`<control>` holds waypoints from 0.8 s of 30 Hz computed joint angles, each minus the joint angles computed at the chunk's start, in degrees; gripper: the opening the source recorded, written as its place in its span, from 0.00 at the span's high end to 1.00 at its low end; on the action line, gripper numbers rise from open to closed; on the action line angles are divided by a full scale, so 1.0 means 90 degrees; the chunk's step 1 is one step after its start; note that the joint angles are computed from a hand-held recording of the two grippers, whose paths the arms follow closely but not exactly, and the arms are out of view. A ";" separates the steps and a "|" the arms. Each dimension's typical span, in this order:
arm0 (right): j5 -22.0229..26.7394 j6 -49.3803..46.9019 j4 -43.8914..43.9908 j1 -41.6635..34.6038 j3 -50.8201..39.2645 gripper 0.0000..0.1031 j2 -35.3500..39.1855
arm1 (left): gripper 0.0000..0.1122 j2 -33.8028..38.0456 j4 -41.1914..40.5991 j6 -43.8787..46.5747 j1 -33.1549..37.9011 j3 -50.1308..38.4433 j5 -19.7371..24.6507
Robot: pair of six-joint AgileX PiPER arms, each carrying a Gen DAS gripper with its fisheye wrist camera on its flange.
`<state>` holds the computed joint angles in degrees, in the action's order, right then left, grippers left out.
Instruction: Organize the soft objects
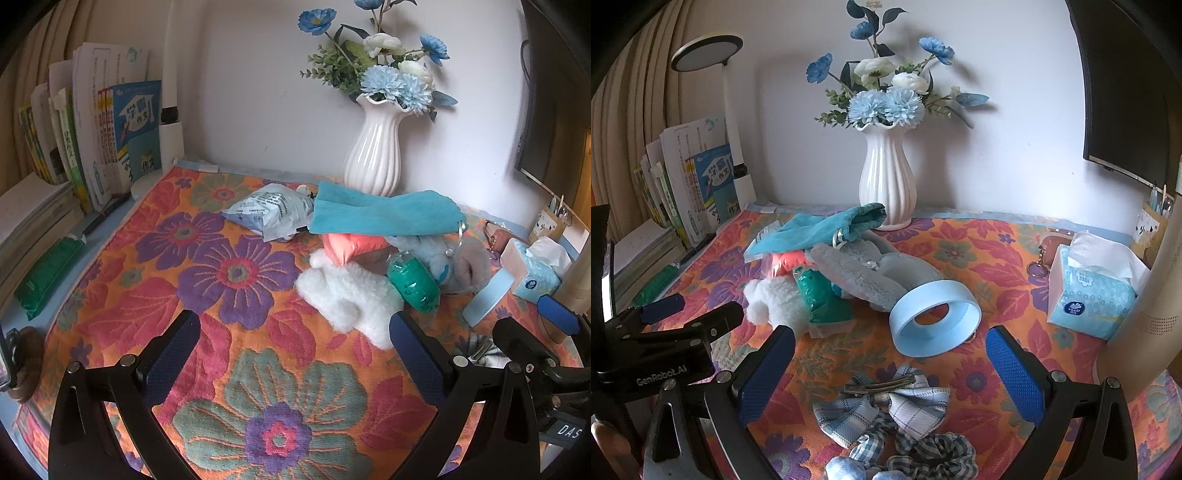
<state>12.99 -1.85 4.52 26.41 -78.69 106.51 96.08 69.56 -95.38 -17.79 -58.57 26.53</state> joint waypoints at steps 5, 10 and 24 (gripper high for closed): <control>0.0001 -0.0011 0.0003 -0.0002 -0.0010 0.00 0.0005 | 0.09 0.0010 -0.0043 0.0045 0.0009 -0.0015 -0.0009; 0.0011 -0.0013 0.0011 -0.0001 -0.0007 0.00 0.0000 | 0.09 0.0009 -0.0046 0.0036 0.0005 -0.0011 -0.0012; 0.0055 0.0152 -0.0188 0.0024 -0.0043 0.00 0.0020 | 0.09 0.0021 -0.0097 0.0089 0.0047 -0.0009 -0.0091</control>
